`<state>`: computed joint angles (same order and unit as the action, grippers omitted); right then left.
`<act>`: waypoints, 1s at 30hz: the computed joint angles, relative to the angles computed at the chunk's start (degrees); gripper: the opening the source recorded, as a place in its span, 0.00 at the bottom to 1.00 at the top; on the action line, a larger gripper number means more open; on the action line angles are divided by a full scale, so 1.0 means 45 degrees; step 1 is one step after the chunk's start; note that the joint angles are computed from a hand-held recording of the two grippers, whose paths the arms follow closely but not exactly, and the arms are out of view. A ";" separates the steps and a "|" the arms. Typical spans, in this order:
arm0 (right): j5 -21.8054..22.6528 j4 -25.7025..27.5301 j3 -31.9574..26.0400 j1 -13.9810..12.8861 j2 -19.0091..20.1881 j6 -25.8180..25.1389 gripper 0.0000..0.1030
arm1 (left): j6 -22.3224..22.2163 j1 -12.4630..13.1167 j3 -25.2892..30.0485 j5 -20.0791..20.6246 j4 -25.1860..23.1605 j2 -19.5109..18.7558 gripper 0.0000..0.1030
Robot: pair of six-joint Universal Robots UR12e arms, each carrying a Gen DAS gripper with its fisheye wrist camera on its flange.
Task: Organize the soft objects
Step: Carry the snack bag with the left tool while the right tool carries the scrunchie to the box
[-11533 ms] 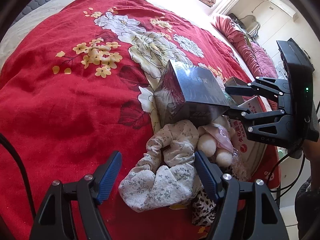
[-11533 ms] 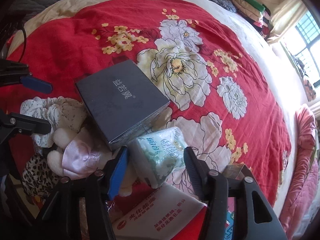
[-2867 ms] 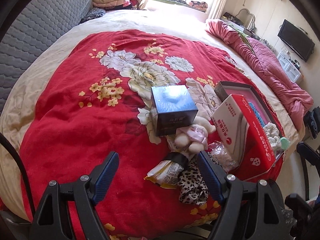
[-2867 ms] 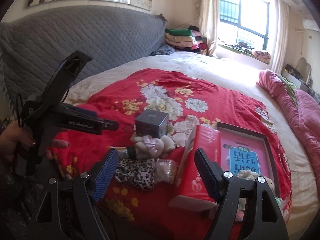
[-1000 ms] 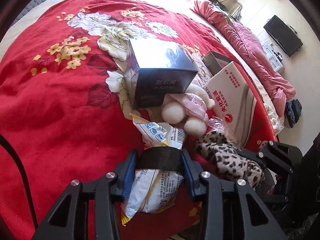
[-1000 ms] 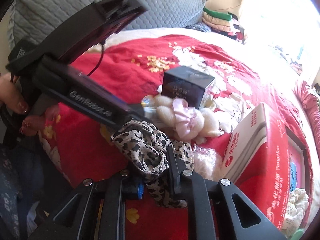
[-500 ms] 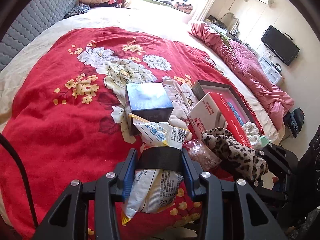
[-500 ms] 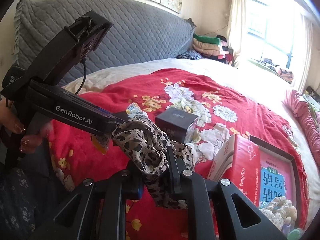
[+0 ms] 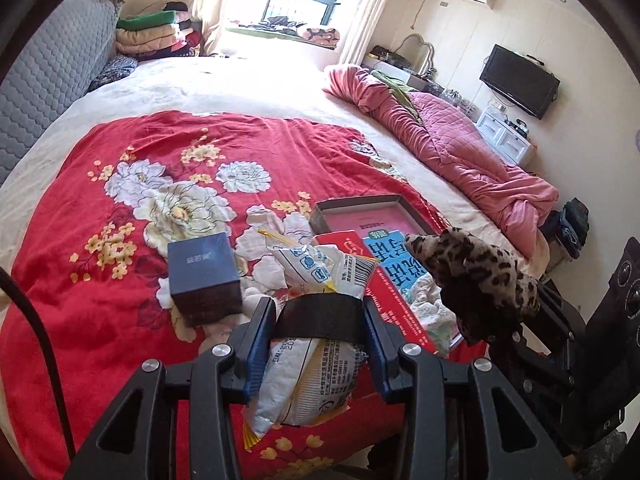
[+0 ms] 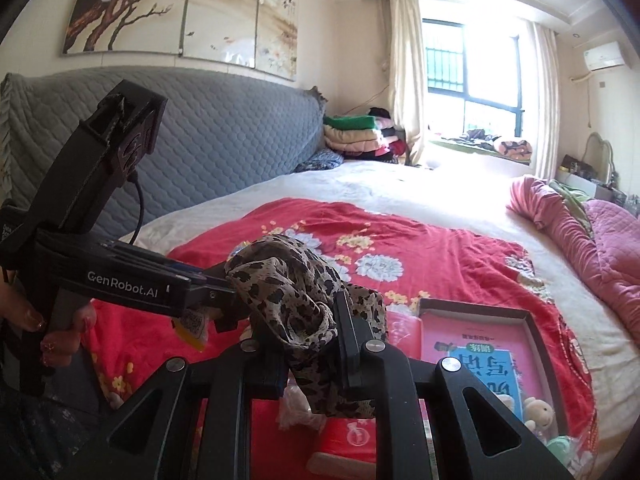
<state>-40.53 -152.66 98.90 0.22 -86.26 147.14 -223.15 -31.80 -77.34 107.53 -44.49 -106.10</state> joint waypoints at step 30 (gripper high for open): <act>-0.2429 -0.2544 -0.0570 -0.1957 0.0223 0.3762 0.18 | 0.2597 -0.0574 0.5008 -0.0661 -0.1096 -0.3255 0.41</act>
<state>-51.46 -164.11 96.33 -8.58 -85.26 164.06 -211.46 -34.39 -54.80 104.55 -49.42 -120.75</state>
